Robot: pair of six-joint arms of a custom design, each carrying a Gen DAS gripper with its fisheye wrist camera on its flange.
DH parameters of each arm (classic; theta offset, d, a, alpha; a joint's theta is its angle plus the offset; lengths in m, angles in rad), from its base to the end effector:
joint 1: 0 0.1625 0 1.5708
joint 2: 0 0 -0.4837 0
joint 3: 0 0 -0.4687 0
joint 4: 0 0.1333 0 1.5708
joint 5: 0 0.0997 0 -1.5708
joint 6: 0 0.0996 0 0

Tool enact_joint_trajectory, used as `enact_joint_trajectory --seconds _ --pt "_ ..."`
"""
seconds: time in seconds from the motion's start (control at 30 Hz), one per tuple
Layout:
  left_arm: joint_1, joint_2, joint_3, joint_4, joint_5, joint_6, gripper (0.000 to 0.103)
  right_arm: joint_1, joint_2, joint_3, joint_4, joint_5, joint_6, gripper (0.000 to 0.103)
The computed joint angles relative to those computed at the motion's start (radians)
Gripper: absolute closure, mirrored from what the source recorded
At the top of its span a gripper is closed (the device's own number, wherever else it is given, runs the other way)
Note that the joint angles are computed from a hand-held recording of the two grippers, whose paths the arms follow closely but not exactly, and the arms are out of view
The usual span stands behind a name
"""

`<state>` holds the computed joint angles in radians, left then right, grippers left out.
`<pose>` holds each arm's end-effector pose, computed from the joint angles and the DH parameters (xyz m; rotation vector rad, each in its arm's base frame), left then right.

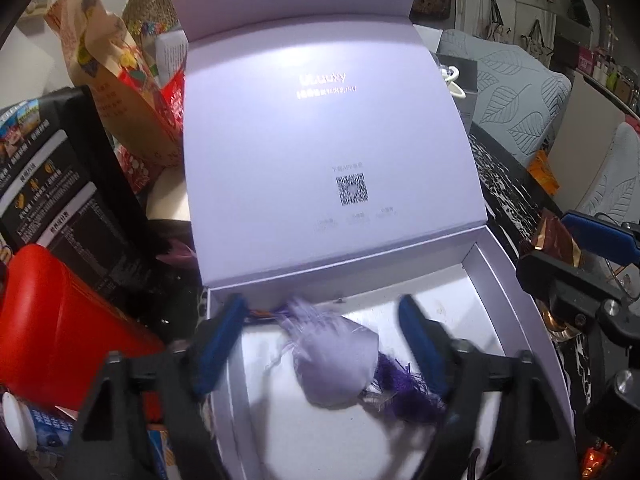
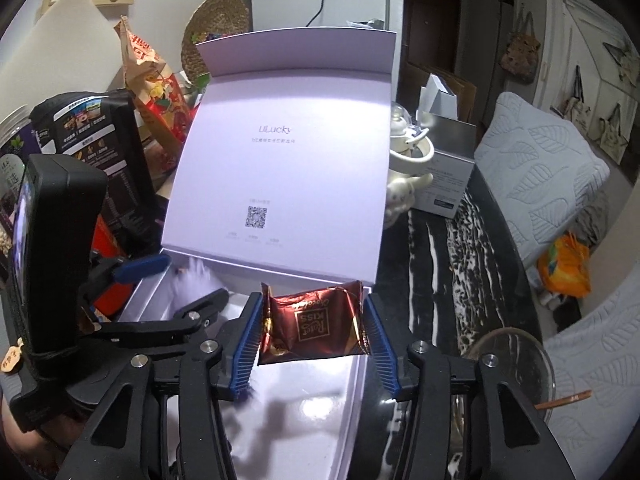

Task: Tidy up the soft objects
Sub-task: 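Open both tools to drop the pouch and chocolate bar into the box, then withdraw both tools from the box back toward the snack pile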

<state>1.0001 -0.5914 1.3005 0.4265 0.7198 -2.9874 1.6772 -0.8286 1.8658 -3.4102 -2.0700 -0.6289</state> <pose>-0.2000 -0.6969 0.0254 0.5999 2.2319 -0.7129 0.1592 -0.6845 0.1263 0.6070 -2.2821 0.8073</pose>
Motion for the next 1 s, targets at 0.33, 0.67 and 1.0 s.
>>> enact_joint_trajectory --seconds 0.33,0.67,1.0 --pt "-0.012 -0.024 0.027 -0.025 -0.010 0.002 0.020 0.001 -0.009 0.013 -0.022 -0.026 0.000 0.051" --pt "-0.051 -0.092 0.106 -0.096 -0.013 -0.002 0.020 0.005 -0.055 0.053 -0.050 -0.004 0.011 0.051" --pt "-0.132 -0.174 0.205 -0.175 -0.017 0.040 0.020 0.030 -0.138 0.130 -0.123 0.009 0.002 0.051"
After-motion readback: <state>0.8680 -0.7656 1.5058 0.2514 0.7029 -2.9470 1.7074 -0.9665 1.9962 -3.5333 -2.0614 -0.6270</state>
